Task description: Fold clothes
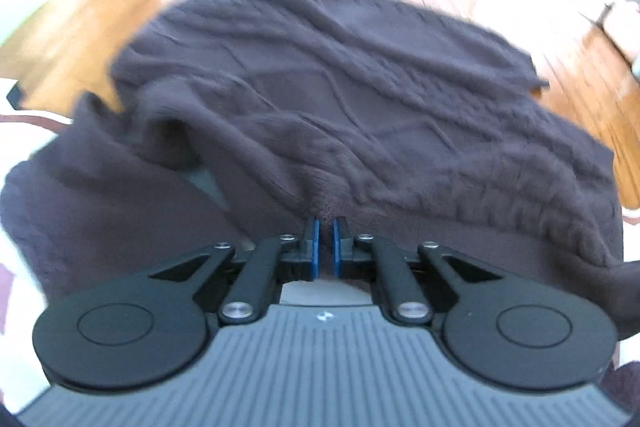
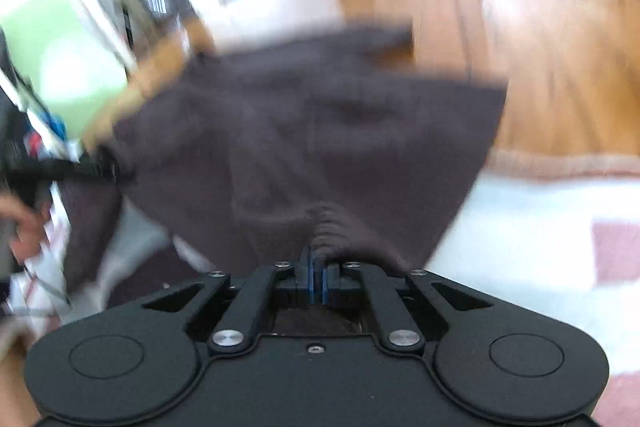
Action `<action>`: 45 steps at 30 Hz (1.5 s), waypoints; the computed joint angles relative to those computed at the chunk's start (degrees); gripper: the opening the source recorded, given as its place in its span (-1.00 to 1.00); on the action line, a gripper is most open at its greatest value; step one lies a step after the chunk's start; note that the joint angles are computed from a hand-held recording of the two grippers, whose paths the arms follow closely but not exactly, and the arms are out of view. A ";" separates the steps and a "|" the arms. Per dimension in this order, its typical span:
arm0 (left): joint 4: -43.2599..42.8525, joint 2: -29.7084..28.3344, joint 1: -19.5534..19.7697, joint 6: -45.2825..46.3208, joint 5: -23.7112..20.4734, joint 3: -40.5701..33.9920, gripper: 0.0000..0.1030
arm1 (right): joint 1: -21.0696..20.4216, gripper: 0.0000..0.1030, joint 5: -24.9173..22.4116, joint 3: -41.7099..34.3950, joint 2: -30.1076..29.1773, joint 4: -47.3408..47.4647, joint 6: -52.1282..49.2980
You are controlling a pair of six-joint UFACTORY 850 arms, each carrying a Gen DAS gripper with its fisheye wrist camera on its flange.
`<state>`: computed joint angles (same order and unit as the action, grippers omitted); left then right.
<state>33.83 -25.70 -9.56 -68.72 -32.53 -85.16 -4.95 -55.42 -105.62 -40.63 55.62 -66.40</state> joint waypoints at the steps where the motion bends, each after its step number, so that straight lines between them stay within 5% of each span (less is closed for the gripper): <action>1: -1.11 1.58 0.26 -0.10 0.99 1.51 -0.89 | -0.86 -0.90 -0.99 -0.55 0.62 2.50 -1.83; 5: -9.95 5.97 0.68 4.89 3.17 6.44 -0.95 | -2.15 -0.89 -10.62 -8.94 -2.14 -5.98 -1.28; 8: -16.12 4.56 0.09 10.68 -0.36 5.63 -1.00 | -1.29 -0.88 -16.44 -11.03 -5.26 -18.55 4.14; 12: -19.97 3.48 0.18 14.15 -1.45 4.41 -0.99 | -1.55 -0.78 -11.67 -4.24 -4.29 -19.14 5.23; 15: -16.57 3.63 -0.01 11.79 -1.55 4.10 -0.95 | -2.40 -0.73 -13.03 -6.94 -6.12 -18.37 9.61; 23: -17.51 4.47 1.21 9.89 2.55 5.60 -0.90 | -1.60 -0.72 -5.37 -1.79 -2.83 -20.68 9.55; 25: -17.07 4.58 1.13 9.42 3.35 6.11 -0.87 | -1.56 -0.57 -4.81 -1.56 -2.10 -22.99 14.13; 27: -18.66 4.95 1.42 10.05 5.18 6.84 -0.78 | -1.32 -0.16 -2.37 0.33 0.11 -26.65 18.42; 30: -18.50 5.73 1.67 8.95 8.42 8.21 -0.60 | -1.12 0.21 1.51 4.25 3.87 -30.61 28.71; 31: -17.38 5.84 1.60 7.94 9.15 8.51 -0.59 | -1.15 0.21 0.98 4.94 4.29 -31.15 33.91; 38: -15.50 3.51 1.61 6.85 9.31 7.00 -0.59 | -2.78 0.21 -12.41 7.11 1.59 -12.53 41.44; 45: -7.51 2.36 2.38 -1.26 11.35 6.30 -0.44 | -4.06 0.23 -1.64 10.39 1.64 -1.18 52.16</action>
